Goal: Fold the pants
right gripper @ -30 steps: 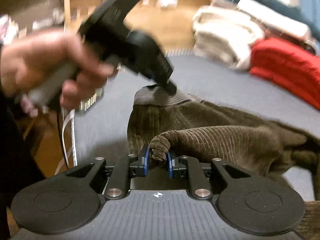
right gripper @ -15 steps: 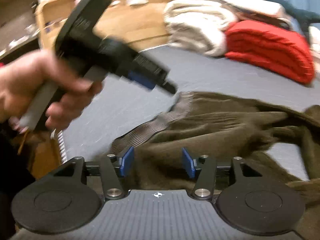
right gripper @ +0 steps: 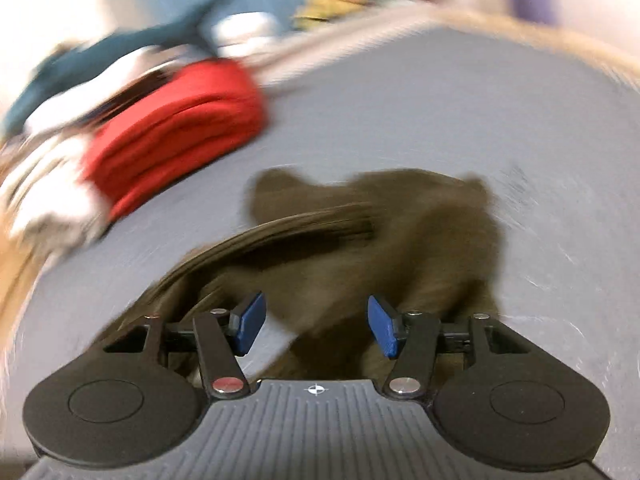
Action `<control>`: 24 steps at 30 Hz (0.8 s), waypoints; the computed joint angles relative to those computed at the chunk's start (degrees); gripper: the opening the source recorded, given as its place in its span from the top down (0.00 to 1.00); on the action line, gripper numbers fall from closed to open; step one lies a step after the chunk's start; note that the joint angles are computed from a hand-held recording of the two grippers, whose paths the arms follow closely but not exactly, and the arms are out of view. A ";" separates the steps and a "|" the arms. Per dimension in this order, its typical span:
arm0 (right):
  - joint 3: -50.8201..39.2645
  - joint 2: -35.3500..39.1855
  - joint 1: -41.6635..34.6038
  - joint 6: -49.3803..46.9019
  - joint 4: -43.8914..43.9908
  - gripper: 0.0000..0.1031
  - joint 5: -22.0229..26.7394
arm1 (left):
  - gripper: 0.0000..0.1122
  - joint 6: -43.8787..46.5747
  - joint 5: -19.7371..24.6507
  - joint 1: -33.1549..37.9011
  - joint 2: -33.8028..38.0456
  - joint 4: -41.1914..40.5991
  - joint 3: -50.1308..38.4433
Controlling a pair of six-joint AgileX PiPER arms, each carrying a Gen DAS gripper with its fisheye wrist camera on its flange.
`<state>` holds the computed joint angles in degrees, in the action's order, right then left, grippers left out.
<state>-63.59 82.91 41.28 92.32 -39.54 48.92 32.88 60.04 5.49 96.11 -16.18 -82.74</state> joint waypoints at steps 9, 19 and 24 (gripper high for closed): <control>2.29 2.36 -12.61 -10.77 11.65 0.85 -10.42 | 0.48 -1.64 1.88 0.62 -0.28 0.24 -4.13; 2.50 -11.86 -5.47 -30.11 11.75 0.88 -6.54 | 0.47 -7.72 -2.82 0.38 -4.08 -3.85 -4.43; 6.23 -22.68 0.96 -51.91 21.39 0.89 -0.09 | 0.47 -9.58 -3.53 -1.27 -4.62 -4.95 -4.74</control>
